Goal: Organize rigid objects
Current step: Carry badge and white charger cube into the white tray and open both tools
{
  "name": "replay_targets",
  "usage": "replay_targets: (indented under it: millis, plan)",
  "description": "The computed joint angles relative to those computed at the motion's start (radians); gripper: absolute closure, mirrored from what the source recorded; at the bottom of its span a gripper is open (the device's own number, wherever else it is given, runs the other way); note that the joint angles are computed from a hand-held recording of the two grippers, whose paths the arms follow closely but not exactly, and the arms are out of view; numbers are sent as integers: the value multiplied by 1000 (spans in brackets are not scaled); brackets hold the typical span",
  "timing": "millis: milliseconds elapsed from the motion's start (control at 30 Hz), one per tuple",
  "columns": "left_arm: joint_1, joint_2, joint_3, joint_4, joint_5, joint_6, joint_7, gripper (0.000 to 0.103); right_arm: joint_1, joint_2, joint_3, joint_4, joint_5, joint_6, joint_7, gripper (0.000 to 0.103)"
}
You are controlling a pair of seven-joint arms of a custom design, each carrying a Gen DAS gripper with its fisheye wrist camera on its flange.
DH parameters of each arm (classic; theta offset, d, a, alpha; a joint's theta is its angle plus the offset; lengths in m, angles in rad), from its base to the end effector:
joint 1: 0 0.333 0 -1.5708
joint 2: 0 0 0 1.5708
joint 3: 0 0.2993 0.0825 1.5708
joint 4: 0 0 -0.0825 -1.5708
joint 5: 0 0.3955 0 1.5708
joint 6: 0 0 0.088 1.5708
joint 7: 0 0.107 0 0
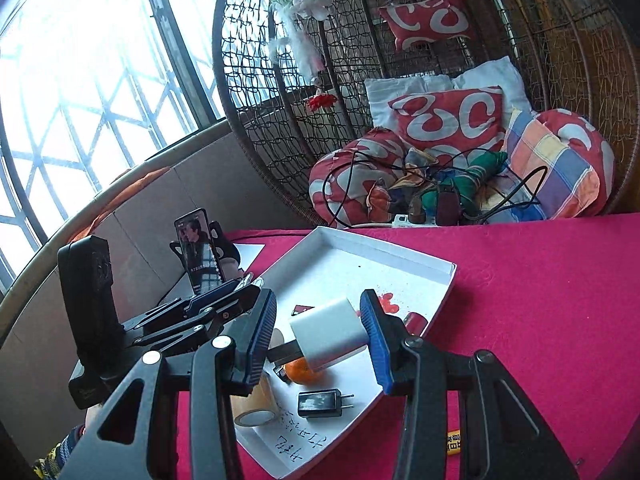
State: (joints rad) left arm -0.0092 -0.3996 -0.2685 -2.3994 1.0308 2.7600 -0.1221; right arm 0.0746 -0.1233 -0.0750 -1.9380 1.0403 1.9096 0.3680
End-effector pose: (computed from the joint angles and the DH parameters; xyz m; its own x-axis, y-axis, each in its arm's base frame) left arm 0.4552 -0.1756 0.5051 0.3684 -0.8841 0.2874 -0.4228 -0.4347 -0.7952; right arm 0.5551 0.0598 0.5613 0.8169 -0.4460 -0.3658 -0.5384 -0.3620 -0.7609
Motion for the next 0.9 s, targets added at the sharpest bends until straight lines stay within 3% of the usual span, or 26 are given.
replay_targets:
  millis: [167,300,633,700,733,767,800,833,900]
  plan:
    - [2,57,55,9,-90,50,51,72,24,26,35,-23,-66,78,60,60]
    - [48,45,42,-22,-78,130,-64,72,36,67,42,-14,-87,63,142,60]
    - [30,31,34,-29,-136,47,-50,69,42,70,47,-40,-66,38,179,59]
    - [34,21,27,-31,-126,52,-66,61,35,70,40,-35,-46,14,182,56]
    - [40,12,16,-31,-115,37,-82,43,30,66,36,-36,-39,5,183,40]
    - [45,-6,1,-34,-99,19,-109,18,24,61,30,-39,-23,-7,183,30]
    - [57,-28,-20,-42,-69,6,-159,9,16,50,22,-49,-1,-16,180,16]
    - [64,-53,-44,-50,-44,-20,-212,0,8,38,14,-61,18,-20,176,15]
    - [55,-92,-79,-59,-26,-96,-286,0,-7,17,-2,-80,49,-30,174,12]
